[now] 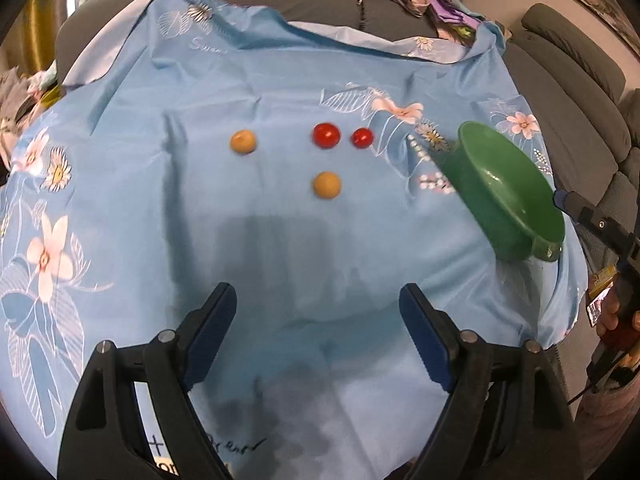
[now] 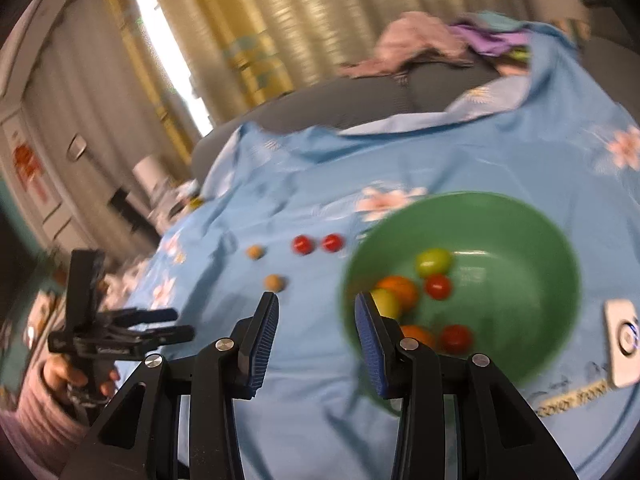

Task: Organize fruits
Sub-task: 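Withdraw both open grippers from the bowl, then grasp a small yellow fruit with the right gripper while the left gripper grasps another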

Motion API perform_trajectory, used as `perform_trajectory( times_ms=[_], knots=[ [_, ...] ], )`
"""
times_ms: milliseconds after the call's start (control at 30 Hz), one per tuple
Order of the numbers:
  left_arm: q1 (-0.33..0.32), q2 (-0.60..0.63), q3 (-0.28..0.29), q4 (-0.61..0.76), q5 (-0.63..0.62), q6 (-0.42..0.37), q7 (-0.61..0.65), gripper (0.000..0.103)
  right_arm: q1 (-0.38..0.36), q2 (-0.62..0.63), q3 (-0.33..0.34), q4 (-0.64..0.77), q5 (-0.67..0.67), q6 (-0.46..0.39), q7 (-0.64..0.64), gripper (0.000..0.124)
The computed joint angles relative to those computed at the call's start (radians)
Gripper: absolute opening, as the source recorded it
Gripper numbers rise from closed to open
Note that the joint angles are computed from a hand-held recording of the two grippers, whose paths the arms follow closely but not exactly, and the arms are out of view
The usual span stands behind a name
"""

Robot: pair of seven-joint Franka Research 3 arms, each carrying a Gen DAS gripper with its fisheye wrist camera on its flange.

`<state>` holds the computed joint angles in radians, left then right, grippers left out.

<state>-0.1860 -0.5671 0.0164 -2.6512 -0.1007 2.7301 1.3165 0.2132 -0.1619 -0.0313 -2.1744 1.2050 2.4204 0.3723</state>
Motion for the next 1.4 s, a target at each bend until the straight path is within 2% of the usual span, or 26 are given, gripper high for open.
perform_trajectory(
  times_ms=[400,567,800,967,1233,1333,1400],
  knots=[
    [-0.012,-0.052,0.056,-0.079,-0.044,0.040,0.053,0.084,0.062,0.061,0.069,0.035,-0.198,0.011,0.109,0.040],
    [0.019,-0.048,0.049,-0.085,-0.026,0.058,0.052,0.084,0.092,0.148,0.107,0.106,-0.313,0.056,0.206,0.040],
    [0.063,-0.034,0.041,-0.077,0.020,0.076,0.049,0.084,0.138,0.294,0.149,0.225,-0.554,0.158,0.368,0.040],
    [0.061,-0.018,0.059,-0.063,0.025,0.085,0.069,0.084,0.151,0.371,0.154,0.309,-0.688,0.165,0.477,0.040],
    [0.060,0.005,0.067,-0.045,0.014,0.088,0.093,0.084,0.141,0.433,0.169,0.381,-0.751,0.120,0.514,0.039],
    [0.065,0.016,0.062,-0.035,0.011,0.086,0.090,0.084,0.131,0.445,0.176,0.390,-0.739,0.111,0.504,0.027],
    [0.060,0.029,0.068,-0.021,0.004,0.083,0.097,0.084,0.121,0.452,0.184,0.396,-0.713,0.110,0.487,0.027]
  ],
)
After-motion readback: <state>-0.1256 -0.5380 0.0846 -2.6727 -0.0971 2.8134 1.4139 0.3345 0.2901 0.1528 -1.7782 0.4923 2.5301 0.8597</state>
